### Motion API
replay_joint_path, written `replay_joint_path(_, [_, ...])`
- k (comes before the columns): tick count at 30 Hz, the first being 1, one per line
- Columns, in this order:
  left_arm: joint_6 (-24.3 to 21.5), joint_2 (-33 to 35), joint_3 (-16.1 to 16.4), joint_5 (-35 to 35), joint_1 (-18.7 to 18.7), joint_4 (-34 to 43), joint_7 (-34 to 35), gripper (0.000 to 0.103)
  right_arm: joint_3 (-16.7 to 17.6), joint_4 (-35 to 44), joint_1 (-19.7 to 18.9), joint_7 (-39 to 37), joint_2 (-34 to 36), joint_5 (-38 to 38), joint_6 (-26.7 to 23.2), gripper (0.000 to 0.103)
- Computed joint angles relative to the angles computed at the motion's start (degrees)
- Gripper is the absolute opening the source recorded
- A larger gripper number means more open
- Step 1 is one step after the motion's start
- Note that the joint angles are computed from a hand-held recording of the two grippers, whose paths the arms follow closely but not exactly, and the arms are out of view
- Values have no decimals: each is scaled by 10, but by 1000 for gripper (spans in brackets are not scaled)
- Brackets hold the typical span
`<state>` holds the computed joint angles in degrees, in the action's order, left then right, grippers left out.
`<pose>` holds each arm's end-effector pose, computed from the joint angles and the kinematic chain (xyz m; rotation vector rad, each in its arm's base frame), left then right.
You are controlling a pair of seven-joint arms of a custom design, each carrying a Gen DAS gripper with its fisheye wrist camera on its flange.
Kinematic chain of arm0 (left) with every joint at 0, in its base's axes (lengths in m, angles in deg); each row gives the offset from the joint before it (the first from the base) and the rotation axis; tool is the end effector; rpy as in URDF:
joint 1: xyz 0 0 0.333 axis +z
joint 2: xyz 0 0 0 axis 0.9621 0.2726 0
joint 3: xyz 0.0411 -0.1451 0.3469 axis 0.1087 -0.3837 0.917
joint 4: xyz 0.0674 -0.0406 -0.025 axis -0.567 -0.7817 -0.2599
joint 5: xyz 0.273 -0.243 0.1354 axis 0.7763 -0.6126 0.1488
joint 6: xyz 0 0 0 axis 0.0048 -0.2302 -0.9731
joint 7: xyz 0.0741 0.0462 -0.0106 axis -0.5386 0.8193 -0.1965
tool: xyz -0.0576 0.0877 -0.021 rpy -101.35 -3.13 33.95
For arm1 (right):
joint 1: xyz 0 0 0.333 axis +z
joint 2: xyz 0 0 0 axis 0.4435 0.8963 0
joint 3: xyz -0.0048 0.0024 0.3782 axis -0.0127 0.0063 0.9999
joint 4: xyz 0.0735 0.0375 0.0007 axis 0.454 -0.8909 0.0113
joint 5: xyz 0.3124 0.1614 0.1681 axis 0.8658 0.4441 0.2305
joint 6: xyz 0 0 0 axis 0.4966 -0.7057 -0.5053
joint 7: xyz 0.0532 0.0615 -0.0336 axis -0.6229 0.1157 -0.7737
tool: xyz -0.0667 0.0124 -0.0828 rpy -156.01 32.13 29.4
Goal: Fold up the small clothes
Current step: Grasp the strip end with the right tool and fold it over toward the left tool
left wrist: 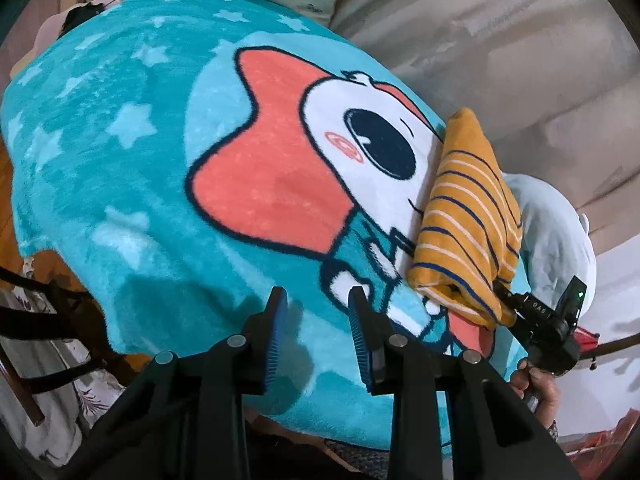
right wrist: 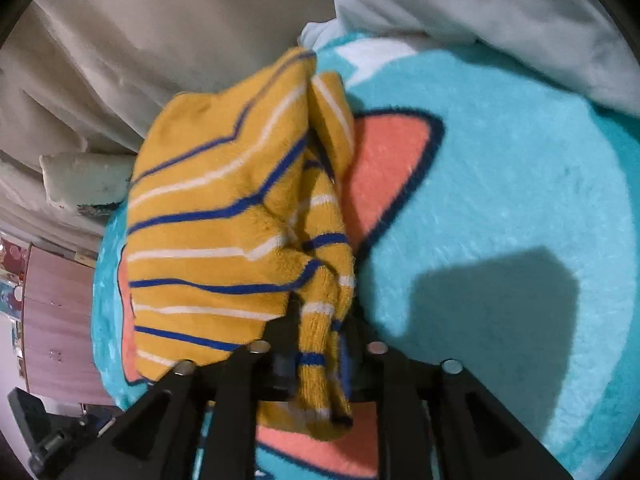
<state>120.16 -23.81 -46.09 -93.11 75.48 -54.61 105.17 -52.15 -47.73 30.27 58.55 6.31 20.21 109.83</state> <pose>0.5765 -0.0442 0.5439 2.2902 -1.9565 0.8261 0.5798 0.0189 0.4515 -1.2670 2.1059 0.0320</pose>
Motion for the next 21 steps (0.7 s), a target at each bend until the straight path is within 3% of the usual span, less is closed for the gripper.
replay_joint_path(2, [-6,10,-2,2,-2,11,1,33,-5,-6,0,14,-8,-23,0,41])
replay_joint_path(4, [-12,20,-5,3,-3,23,6,33,-11,-14,-3,27,-19,-41,-5,51])
replay_joint_path(6, [-15,29,-8,5,-4,34,15,35,-17,-27,-7,37,-39,-32,3,51])
replay_joint_path(9, [-24,46,-13,9,-5,53,19,37,-23,-41,-2,82,-69,-57,60,51])
replay_joint_path(11, [-34,58,-16,14,-5,66,21,37,-27,-27,7,67,-70,-40,80,53])
replay_joint_path(13, [-44,69,-20,16,-5,79,26,37,-27,8,15,8,-54,17,69,53])
replay_joint_path(17, [-59,83,-26,26,-6,97,42,37,-11,95,4,-93,12,98,-11,53])
replay_joint_path(19, [-65,88,-26,30,-3,105,46,37,-7,127,-4,-65,53,73,-47,52])
replay_joint_path(21, [-66,91,-25,27,1,112,50,37,-8,127,-9,-5,72,40,-27,28])
